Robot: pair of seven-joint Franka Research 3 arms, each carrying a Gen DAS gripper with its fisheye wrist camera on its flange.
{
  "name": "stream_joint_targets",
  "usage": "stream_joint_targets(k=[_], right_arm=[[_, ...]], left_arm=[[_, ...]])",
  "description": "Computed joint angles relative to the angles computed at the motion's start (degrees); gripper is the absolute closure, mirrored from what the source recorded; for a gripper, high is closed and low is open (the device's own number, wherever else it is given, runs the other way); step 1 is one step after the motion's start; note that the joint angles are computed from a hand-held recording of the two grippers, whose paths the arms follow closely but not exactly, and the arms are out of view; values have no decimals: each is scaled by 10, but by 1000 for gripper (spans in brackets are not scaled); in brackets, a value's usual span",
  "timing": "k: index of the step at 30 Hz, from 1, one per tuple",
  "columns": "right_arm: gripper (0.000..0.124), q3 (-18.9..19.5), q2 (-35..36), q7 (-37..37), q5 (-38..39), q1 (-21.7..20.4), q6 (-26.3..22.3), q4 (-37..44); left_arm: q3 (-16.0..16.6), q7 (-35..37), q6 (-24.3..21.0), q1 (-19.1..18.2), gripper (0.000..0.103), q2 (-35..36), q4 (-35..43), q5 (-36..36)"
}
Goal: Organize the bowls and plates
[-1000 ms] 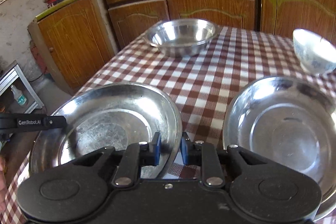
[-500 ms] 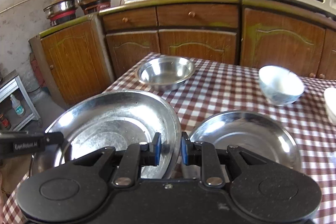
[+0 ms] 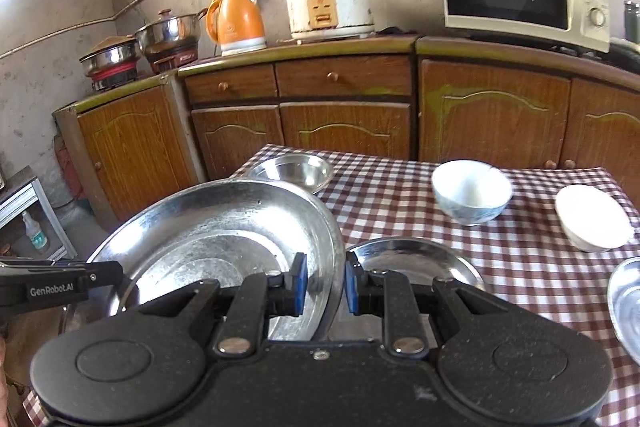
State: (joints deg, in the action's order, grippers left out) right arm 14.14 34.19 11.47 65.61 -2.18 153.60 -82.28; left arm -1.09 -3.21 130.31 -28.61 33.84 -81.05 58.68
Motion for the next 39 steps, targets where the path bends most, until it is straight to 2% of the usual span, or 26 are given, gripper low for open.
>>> stream_joint_targets(k=[12,19,30,39], right_arm=[[98,-16,-40,-25,59,-34,-15,-35],[98,-32,-68,-71,112,-45,-18,-65],[98,-64,-85,-78,139,-54,-28,-85],[98,-75,-94,-93,155,-65,-29,-95]], left_arm=[[0,31,-14,-30,80,28,57,-4],[3,39,-10,-46,80,44,83,-9],[8,66,-1,-68,80,75,130,-27],[17,86,2,-84,80,104,171,-46]])
